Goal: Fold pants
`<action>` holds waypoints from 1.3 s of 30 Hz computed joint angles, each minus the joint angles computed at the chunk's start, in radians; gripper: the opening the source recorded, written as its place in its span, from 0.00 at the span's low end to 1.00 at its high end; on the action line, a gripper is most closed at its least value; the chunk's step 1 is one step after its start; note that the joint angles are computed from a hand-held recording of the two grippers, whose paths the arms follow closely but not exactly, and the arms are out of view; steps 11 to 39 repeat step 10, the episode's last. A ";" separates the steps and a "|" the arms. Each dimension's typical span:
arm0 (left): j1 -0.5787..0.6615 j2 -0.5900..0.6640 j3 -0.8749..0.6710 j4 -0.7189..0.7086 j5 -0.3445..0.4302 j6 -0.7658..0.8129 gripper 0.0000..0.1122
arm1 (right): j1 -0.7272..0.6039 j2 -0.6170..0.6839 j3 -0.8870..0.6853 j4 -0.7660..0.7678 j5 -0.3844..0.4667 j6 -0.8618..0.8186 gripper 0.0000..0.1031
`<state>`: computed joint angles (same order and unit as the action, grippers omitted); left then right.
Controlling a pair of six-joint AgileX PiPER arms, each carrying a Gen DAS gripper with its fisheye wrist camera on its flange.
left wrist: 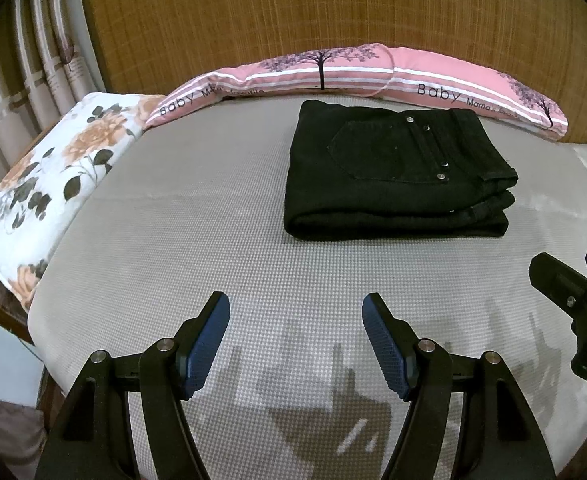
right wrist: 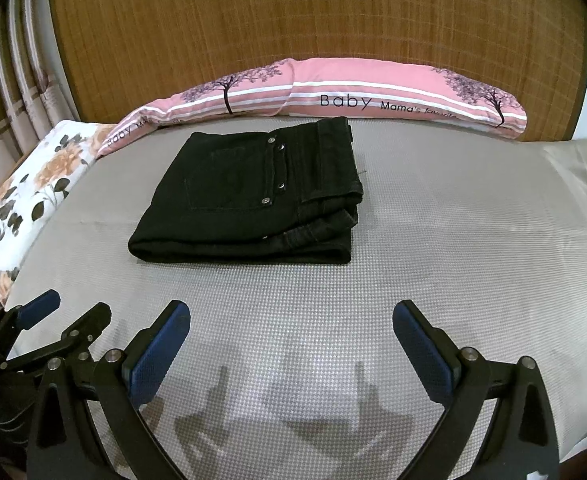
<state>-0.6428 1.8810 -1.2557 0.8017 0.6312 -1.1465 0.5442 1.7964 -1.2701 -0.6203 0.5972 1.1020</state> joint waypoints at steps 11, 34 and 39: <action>0.025 0.004 0.004 -0.021 -0.020 0.023 0.62 | -0.001 0.016 -0.004 0.020 -0.001 -0.015 0.97; 0.025 0.004 0.004 -0.021 -0.020 0.023 0.62 | -0.001 0.016 -0.004 0.020 -0.001 -0.015 0.97; 0.025 0.004 0.004 -0.021 -0.020 0.023 0.62 | -0.001 0.016 -0.004 0.020 -0.001 -0.015 0.97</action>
